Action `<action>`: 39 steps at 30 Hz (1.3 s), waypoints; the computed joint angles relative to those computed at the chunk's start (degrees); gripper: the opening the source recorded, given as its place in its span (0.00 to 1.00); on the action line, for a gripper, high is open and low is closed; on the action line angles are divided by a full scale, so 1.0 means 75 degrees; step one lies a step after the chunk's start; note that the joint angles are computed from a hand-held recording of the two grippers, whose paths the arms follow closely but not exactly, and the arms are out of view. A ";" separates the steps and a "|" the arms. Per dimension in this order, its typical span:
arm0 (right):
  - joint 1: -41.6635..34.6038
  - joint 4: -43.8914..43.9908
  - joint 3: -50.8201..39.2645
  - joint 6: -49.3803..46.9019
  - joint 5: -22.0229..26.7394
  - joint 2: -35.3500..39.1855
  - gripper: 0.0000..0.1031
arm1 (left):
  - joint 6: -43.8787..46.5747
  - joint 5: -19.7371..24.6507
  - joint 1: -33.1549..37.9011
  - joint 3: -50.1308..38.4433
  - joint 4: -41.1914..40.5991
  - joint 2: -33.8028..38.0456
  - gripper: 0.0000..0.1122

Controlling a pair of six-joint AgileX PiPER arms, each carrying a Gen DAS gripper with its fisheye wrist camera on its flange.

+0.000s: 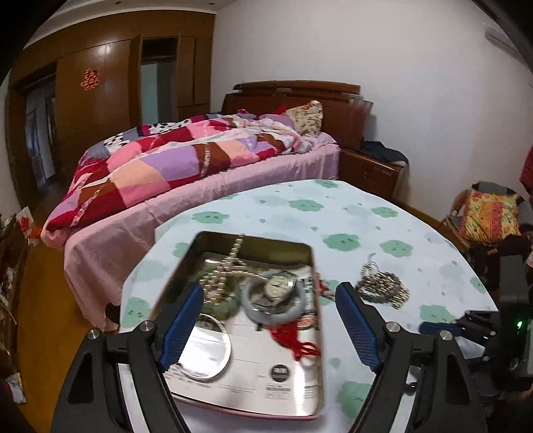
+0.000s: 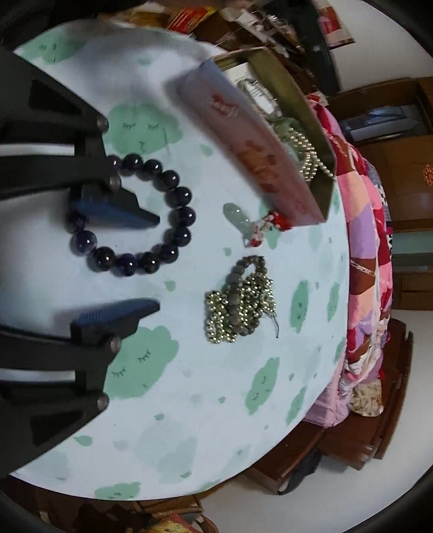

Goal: Organize jewelry
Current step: 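Grasp dark blue bead bracelet with right tool while left tool grasps jade pendant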

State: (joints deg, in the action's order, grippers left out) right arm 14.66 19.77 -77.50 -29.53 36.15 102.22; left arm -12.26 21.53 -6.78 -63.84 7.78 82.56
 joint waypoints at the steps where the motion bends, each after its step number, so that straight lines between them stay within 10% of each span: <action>1: -0.0014 0.0112 0.0065 -0.0156 -0.0053 -0.0027 0.32 | 0.0047 0.0002 -0.0089 -0.0005 -0.0040 0.0012 0.72; 2: -0.0025 0.0175 0.0071 -0.0244 -0.0076 -0.0029 0.16 | 0.0076 0.0069 -0.0232 -0.0092 -0.0055 0.0091 0.72; 9: -0.0245 0.0260 0.0412 -0.0413 -0.0596 -0.0201 0.15 | -0.0344 0.0524 -0.1132 -0.0753 0.0504 0.0732 0.72; 23: -0.1170 0.1063 0.0024 -0.0748 -0.0590 0.0140 0.15 | -0.0023 0.2056 -0.1780 -0.2814 0.0654 0.2948 0.28; 39: -0.1283 0.1558 0.0092 -0.1241 -0.0491 0.0130 0.15 | -0.0584 0.2269 -0.1794 -0.3141 0.1276 0.3372 0.10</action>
State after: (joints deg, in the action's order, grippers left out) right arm 5.04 31.45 -76.80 -38.84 32.46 103.20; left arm -16.64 38.54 -20.24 -87.40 17.35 107.85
